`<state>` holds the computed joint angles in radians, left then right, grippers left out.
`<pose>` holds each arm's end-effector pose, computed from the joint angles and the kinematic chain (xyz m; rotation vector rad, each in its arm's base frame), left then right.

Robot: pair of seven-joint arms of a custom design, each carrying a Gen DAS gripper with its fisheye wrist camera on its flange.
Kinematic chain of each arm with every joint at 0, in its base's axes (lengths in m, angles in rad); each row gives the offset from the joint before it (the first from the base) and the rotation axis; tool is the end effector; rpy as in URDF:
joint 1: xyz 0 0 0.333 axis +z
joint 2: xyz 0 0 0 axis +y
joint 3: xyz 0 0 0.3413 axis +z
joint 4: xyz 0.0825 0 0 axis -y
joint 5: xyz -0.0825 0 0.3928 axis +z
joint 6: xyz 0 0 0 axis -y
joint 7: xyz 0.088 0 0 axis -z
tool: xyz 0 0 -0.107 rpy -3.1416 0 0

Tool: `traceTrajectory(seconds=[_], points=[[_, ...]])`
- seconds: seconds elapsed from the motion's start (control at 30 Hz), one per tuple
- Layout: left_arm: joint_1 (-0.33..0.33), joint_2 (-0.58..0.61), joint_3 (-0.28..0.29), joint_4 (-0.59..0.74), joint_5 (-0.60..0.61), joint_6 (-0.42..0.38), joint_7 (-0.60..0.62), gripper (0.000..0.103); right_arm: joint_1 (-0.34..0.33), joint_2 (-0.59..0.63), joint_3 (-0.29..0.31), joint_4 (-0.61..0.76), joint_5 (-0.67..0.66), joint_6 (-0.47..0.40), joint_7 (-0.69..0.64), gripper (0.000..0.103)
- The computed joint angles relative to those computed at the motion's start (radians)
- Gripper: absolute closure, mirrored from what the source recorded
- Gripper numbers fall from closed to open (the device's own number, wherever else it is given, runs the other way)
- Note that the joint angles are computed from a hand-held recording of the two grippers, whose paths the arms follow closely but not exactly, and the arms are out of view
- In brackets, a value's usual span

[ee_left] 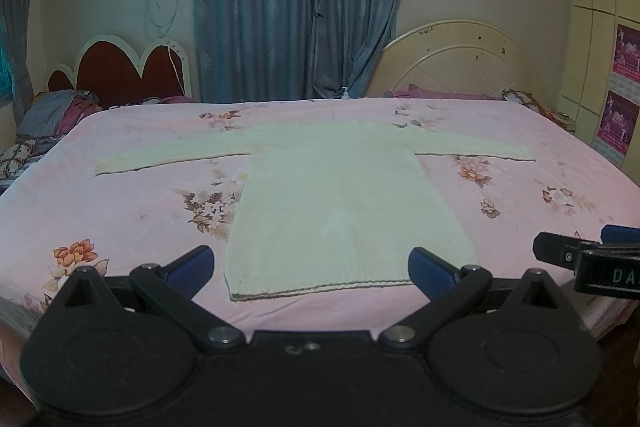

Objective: Fold small clothes

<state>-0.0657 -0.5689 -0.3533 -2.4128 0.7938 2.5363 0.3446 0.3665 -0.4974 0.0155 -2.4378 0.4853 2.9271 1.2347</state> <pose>0.3799 -0.2073 0.5907 -1.7732 1.3534 -0.7176 0.4196 0.1381 0.6151 -1.7490 1.2903 -0.5162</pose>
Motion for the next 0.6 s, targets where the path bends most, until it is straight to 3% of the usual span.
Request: traceTrajectory(seconds=[0.6], points=[[-0.002, -0.006, 0.001, -0.007, 0.003, 0.003, -0.003, 0.000, 0.002, -0.005, 0.000, -0.007, 0.001, 0.002, 0.002, 0.000]])
